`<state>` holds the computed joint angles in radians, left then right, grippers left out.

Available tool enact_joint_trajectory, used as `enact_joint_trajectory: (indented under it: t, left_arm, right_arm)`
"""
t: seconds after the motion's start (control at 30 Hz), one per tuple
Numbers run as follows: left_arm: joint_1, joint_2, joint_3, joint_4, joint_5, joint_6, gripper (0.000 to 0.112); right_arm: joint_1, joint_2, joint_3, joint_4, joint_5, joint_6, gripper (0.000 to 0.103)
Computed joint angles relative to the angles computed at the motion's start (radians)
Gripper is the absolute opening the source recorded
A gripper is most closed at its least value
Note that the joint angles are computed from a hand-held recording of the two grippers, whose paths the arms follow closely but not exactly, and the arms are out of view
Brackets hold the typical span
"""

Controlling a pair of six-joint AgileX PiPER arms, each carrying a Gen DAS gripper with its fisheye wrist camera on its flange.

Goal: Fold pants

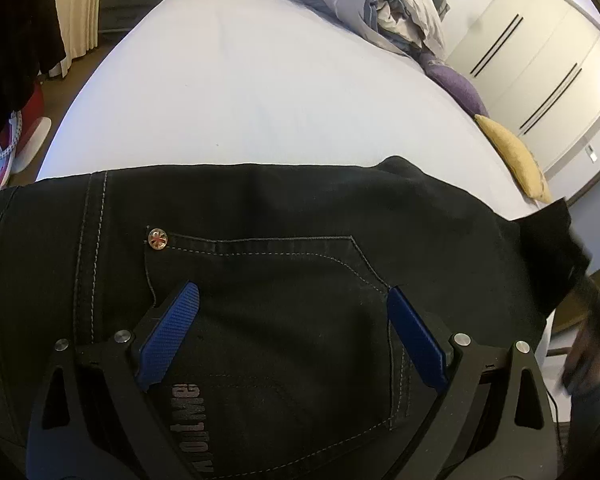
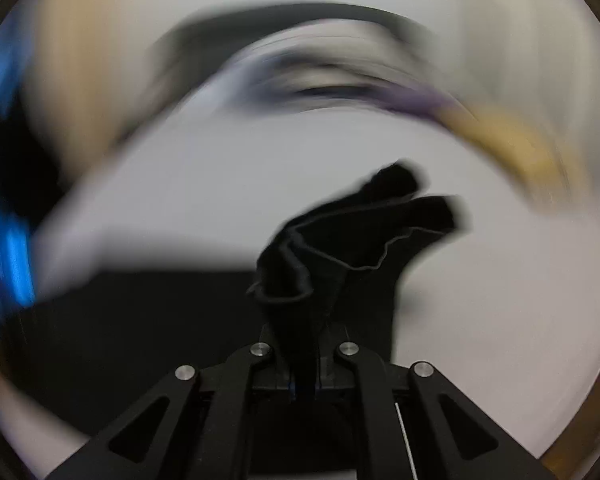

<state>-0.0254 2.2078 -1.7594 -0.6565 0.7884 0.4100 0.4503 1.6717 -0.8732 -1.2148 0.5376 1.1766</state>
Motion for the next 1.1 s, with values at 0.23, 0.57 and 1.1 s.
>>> enact_joint_trajectory:
  t: [0.23, 0.57, 1.1]
  left_arm:
    - [0.005, -0.055, 0.022, -0.064, 0.032, -0.07, 0.097]
    - [-0.097, 0.063, -0.093, -0.4, 0.284, -0.082, 0.099]
    - [-0.112, 0.172, -0.168, -0.593, 0.369, -0.151, 0.102]
  right_arm:
    - [0.127, 0.141, -0.012, -0.09, 0.079, 0.214, 0.006]
    - [0.267, 0.12, -0.026, -0.137, 0.206, 0.388, 0.008]
    - [0.604, 0.345, -0.023, -0.428, 0.605, 0.298, 0.009]
